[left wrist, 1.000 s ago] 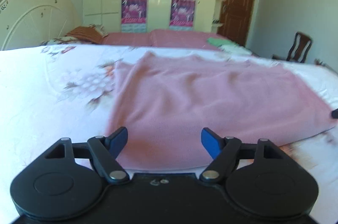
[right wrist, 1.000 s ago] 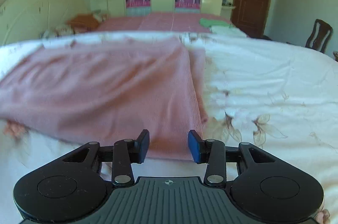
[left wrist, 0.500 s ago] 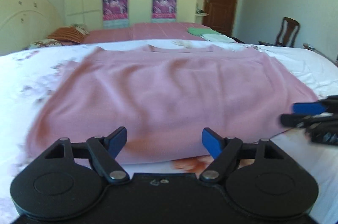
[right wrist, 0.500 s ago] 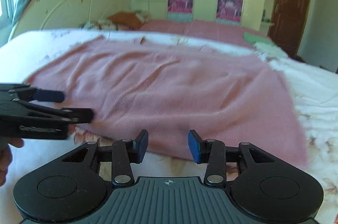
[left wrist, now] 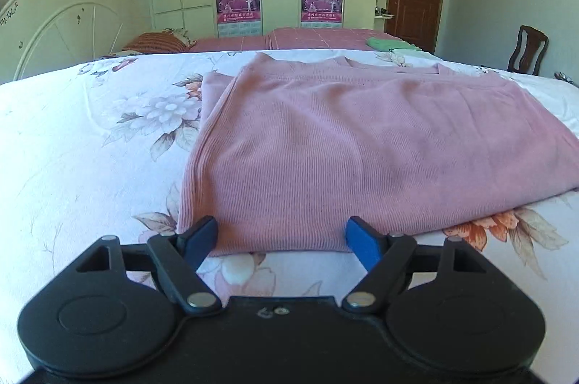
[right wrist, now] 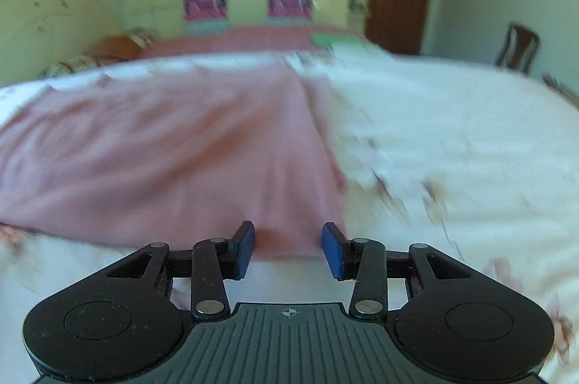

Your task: Fold small clothes

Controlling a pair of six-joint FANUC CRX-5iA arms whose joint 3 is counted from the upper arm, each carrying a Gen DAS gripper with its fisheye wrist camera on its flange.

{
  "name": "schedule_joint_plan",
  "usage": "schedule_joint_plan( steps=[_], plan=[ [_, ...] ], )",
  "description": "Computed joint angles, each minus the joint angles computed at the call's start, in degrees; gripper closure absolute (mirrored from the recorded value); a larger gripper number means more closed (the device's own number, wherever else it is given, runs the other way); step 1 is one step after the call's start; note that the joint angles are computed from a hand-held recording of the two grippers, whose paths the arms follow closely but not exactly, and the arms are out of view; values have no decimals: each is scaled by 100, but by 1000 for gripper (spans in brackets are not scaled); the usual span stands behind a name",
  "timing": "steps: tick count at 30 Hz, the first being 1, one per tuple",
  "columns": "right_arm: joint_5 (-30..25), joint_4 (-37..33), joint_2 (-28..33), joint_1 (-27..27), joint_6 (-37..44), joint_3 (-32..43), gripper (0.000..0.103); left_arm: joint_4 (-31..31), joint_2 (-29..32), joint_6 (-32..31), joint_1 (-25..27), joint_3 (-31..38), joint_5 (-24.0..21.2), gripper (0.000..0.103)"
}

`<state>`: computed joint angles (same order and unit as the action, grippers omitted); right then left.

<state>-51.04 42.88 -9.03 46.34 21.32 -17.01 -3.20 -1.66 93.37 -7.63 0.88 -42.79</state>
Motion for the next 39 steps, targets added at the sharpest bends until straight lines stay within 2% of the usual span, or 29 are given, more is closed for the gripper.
schedule_joint_plan(
  steps=[2,4,5,6,7,8,9,10,12,15,18,20,25,26,27,28,29,30,32,35,38,39],
  plan=[
    [46,-119,-117,-27,74,-21,62,-212,-101,395,-54,9,36,25],
    [150,159,-277,29,-177,-152,62,-354,-271,589,-74,-147,274,25],
    [241,400,-374,51,-348,-276,62,-420,-237,607,-94,-94,164,25],
    [201,543,-375,65,-384,-300,62,-506,-107,582,-134,81,-147,25],
    [34,386,-285,75,-219,-179,62,-574,26,494,-167,217,-395,22],
    [-292,-71,-85,46,133,113,62,-659,-12,542,-192,190,-343,22],
    [-397,-404,9,-19,349,242,62,-672,29,605,-201,288,-487,22],
    [-289,-436,-60,-65,319,182,62,-756,55,719,-243,396,-616,24],
    [-386,-345,-77,-7,172,254,62,-1065,4,921,-400,438,-558,24],
    [121,209,-139,115,105,135,62,-1197,117,1180,-572,602,-604,24],
    [382,-62,255,170,460,592,62,-1193,292,1440,-804,823,-483,24],
    [544,-45,444,238,454,746,62,-1010,480,1297,-968,979,-264,24],
    [675,0,762,286,645,916,62,-302,1106,449,-1319,1340,199,24],
    [521,-166,867,279,905,1017,62,-135,1283,213,-1379,1480,76,24],
    [290,-491,990,256,1272,1165,62,-257,1557,139,-1505,1822,-347,23],
    [354,-545,950,230,1410,1074,62,-680,1670,213,-1671,2016,-526,22],
    [373,-610,904,217,1550,1047,62,-984,1616,359,-1786,1994,-406,24],
    [393,-679,838,195,1557,1032,62,-988,1592,399,-1806,1967,-355,24],
    [783,-285,556,120,978,654,62,-861,1559,509,-1791,1828,-186,23],
    [992,-116,509,2,818,558,62,-1411,1704,903,-1987,2091,-414,20],
    [633,-575,802,-33,1529,842,62,-1776,1813,1216,-2174,2401,-814,21],
    [730,-516,713,-35,1513,728,62,-1843,1840,1242,-2217,2477,-948,21]
  ],
)
